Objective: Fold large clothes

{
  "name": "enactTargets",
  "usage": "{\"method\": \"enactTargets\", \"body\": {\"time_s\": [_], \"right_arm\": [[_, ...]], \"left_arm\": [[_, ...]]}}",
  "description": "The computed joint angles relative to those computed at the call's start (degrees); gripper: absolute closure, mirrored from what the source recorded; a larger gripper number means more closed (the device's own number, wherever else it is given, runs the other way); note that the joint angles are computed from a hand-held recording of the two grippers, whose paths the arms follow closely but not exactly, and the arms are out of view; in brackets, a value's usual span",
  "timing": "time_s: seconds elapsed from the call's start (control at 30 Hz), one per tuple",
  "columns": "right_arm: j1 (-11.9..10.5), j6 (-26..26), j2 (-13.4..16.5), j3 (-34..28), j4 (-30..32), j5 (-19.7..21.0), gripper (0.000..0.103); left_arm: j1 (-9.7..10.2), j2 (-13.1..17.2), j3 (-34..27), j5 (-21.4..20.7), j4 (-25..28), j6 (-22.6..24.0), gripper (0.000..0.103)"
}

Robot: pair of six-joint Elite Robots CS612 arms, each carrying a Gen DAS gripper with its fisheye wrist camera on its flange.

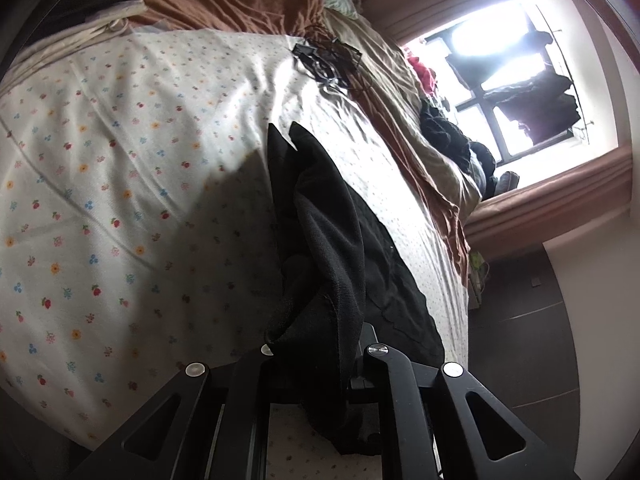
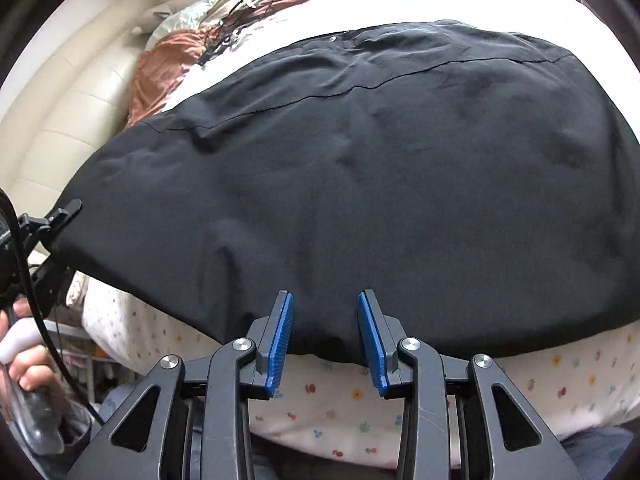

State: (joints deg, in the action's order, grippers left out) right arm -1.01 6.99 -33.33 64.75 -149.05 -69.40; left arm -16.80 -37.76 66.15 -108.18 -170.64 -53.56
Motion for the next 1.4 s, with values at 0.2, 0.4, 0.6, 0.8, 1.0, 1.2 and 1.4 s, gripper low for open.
{"method": "enactTargets", "body": {"time_s": [0.2, 0.4, 0.6, 0.8, 1.0, 1.2, 1.4], "right_arm": [[0.2, -0.92, 0.55, 0.11, -0.69, -0.31, 0.068], [-0.11, 0.73, 1.54, -0.66, 0.67, 0.56, 0.074], [-1.68, 3.95, 0.8, 0.76, 0.52, 6.64, 0.076], [-4.12, 7.47, -1.6, 4.99, -6.79, 12.46, 0.075], [-7.18, 13.1, -4.27, 9.79, -17.93, 14.9, 0.075], [-11.07, 19.83, -7.33, 15.61, -27.6, 15.69, 0.071], [-14.18, 24.28, -10.34, 21.44, -34.22, 13.02, 0.061]], "left_arm": [[-0.66, -0.27, -1.09, -1.05, -1.68, 2.51, 0.092], [-2.6, -0.32, -3.85, -2.13, -1.06, 6.94, 0.094], [-4.25, 0.62, -8.4, -3.81, 1.3, 10.99, 0.094], [-5.85, 1.36, -11.78, -4.41, 3.94, 14.47, 0.094], [-7.42, 2.95, -15.91, -5.64, 8.0, 17.0, 0.094], [-9.04, 6.05, -22.31, -7.08, 14.28, 19.64, 0.094], [-10.73, 11.0, -31.27, -8.83, 22.8, 22.58, 0.094]]}}
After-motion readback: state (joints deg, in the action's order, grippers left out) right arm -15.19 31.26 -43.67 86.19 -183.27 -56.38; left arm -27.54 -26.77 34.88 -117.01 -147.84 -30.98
